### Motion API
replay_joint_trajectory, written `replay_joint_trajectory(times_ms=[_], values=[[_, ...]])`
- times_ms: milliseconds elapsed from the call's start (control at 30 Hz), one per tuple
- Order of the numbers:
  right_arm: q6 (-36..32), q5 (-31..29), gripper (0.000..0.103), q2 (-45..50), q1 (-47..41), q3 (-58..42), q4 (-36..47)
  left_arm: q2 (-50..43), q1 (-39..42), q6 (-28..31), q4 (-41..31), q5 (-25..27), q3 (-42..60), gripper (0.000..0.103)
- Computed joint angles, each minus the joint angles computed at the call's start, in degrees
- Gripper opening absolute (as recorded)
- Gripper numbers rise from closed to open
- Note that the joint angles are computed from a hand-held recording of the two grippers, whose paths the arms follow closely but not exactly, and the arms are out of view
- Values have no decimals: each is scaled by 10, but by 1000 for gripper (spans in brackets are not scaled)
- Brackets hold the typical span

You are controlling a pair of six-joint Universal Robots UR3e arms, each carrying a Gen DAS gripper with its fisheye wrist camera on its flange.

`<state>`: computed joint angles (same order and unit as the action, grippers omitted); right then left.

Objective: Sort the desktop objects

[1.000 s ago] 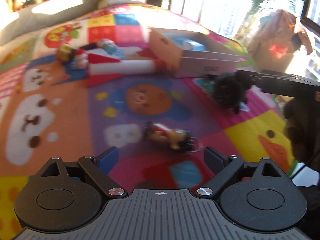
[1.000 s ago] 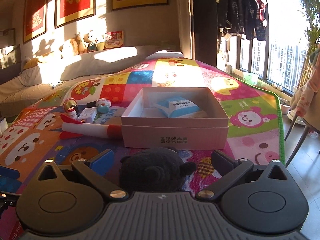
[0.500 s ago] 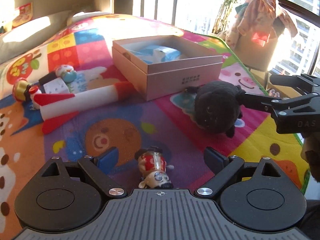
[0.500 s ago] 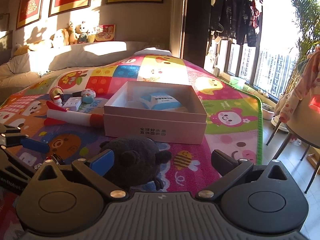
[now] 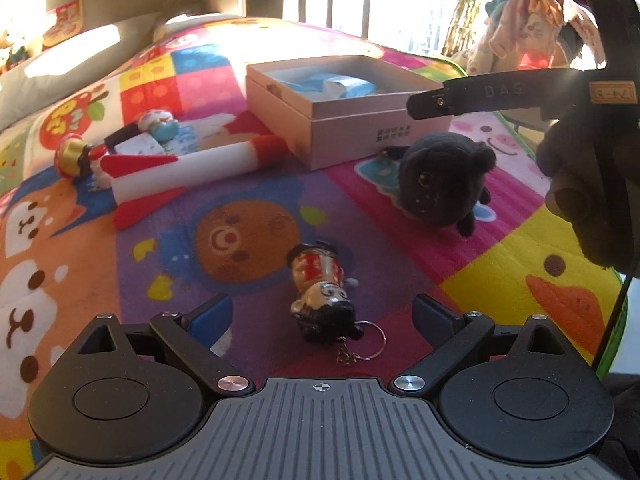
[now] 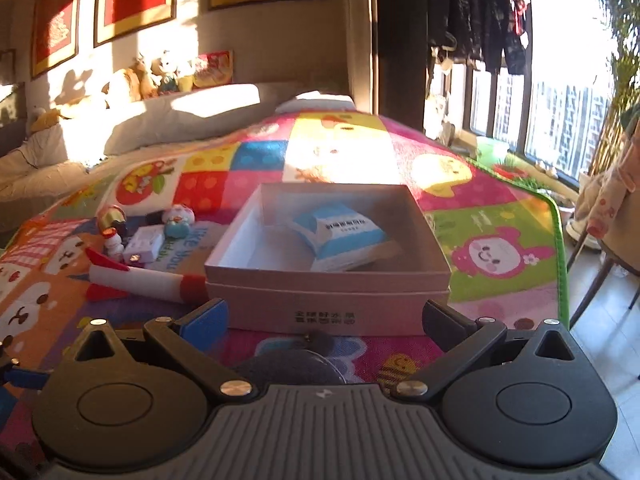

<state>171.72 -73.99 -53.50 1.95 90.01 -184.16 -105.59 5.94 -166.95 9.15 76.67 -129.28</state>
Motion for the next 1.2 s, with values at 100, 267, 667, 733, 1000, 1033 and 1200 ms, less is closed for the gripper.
replay_joint_trajectory(times_ms=[100,267,667,733,1000,1033,1200], values=[[-3,45,103,-12,-26,44,-30,1,-7,7,11,20,-9,100],[-71,174,103,-89,-104,186,-47,0,7,-20,9,8,-11,100],[-140,131,62,-69,-47,155,-14,4,15,-37,18,12,-16,100],[-123,115,62,-43,-26,114,-31,5,17,-39,18,12,-18,100],[-67,53,90,47,21,-16,-10,11,28,-38,21,2,-29,100],[-66,55,90,48,20,-18,-7,10,29,-39,22,1,-28,100],[-88,65,95,52,26,-30,32,-4,20,-43,31,-2,-19,100]])
